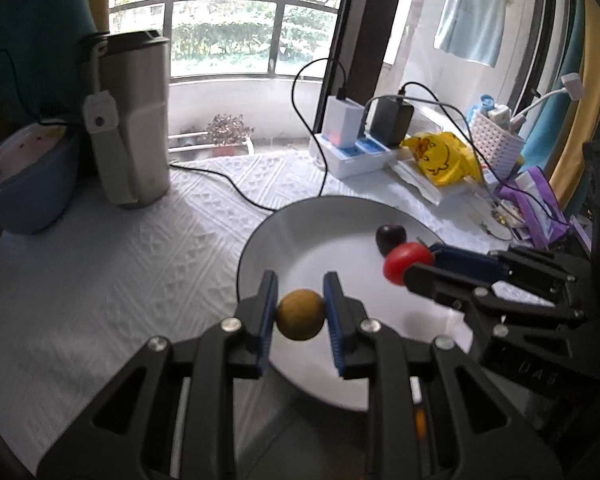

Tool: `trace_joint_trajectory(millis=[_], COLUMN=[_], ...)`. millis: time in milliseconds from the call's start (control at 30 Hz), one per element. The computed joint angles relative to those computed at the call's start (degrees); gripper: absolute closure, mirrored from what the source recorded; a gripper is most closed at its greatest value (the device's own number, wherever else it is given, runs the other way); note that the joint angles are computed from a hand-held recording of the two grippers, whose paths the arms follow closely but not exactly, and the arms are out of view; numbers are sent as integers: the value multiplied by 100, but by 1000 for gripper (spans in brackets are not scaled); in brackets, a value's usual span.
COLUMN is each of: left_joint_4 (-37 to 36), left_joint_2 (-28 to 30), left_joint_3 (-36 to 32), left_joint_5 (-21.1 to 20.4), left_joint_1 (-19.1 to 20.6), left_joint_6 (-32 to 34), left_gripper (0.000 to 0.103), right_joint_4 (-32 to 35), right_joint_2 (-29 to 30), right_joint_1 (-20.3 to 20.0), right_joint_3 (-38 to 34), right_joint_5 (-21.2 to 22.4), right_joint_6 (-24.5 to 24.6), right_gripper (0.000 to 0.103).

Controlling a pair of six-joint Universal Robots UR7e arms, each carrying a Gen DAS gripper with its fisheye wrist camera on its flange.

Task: Organize fruits
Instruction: 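Lower the tomato onto the plate and open the right gripper, then move the right gripper back and close it on the green lime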

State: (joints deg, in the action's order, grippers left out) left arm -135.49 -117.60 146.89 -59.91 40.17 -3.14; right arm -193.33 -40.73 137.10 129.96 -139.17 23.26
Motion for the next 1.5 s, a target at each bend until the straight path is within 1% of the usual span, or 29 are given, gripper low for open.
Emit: trace_joint_trajectory(millis=[100,167,267,367,467,533,733,767,833,933,1033,1133,1200,1233,1333,1400,1433,1467,1500], left_joint_4=[-260,-309,-376,-401,-304,-234,370,549,839,1496,2159,2999,3745,3962,5215,6100,6423,6985,7384], left_joint_2=[318,436,437,427,307,180,-448,-609,-867,-1399,-1855,-2349,-2731,-2831,-3362,-3676,-3776,-3948,-4056], left_joint_3=[-41,-81,-58,-64,-72,-82,-95,-98,-96,-105,-134,-199,-276,-301,-434,-561,-614,-701,-760], left_joint_5=[-13,-31,-19,-18,2,-18,178,203,268,397,545,651,736,750,834,819,799,762,721], left_joint_1=[115,203,191,184,123,74,-372,-476,-659,-1038,-1407,-1856,-2287,-2421,-3206,-3779,-3993,-4379,-4664], left_joint_6=[69,27,59,20,-99,-158,-535,-635,-811,-1182,-1574,-2098,-2590,-2748,-3700,-4441,-4721,-5229,-5602], left_gripper=[79,78,78,75,69,56,54,52,46,42,41,40,40,40,40,40,40,40,40], right_joint_4=[-85,-158,-257,-282,-275,-225,41,116,260,531,791,1162,1409,1520,1829,2055,2163,2300,2369], right_joint_2=[18,42,47,40,16,-16,-180,-218,-285,-394,-492,-595,-653,-684,-775,-834,-868,-901,-913], right_joint_1=[-151,-186,-220,-218,-152,-78,228,296,415,660,862,1097,1242,1310,1489,1597,1652,1712,1747], right_joint_3=[-11,-27,-18,-8,-7,-10,27,40,61,100,149,175,180,192,246,273,292,316,329], right_joint_5=[111,105,84,44,-7,-64,-299,-346,-412,-553,-637,-731,-770,-794,-829,-845,-836,-819,-813], right_joint_6=[-87,-140,-176,-160,-135,-105,167,249,401,700,1072,1453,1673,1776,2105,2335,2445,2588,2672], right_gripper=[72,72,72,64,64,63,63,63,63,63,63,63,63,63,63,63,63,63,63])
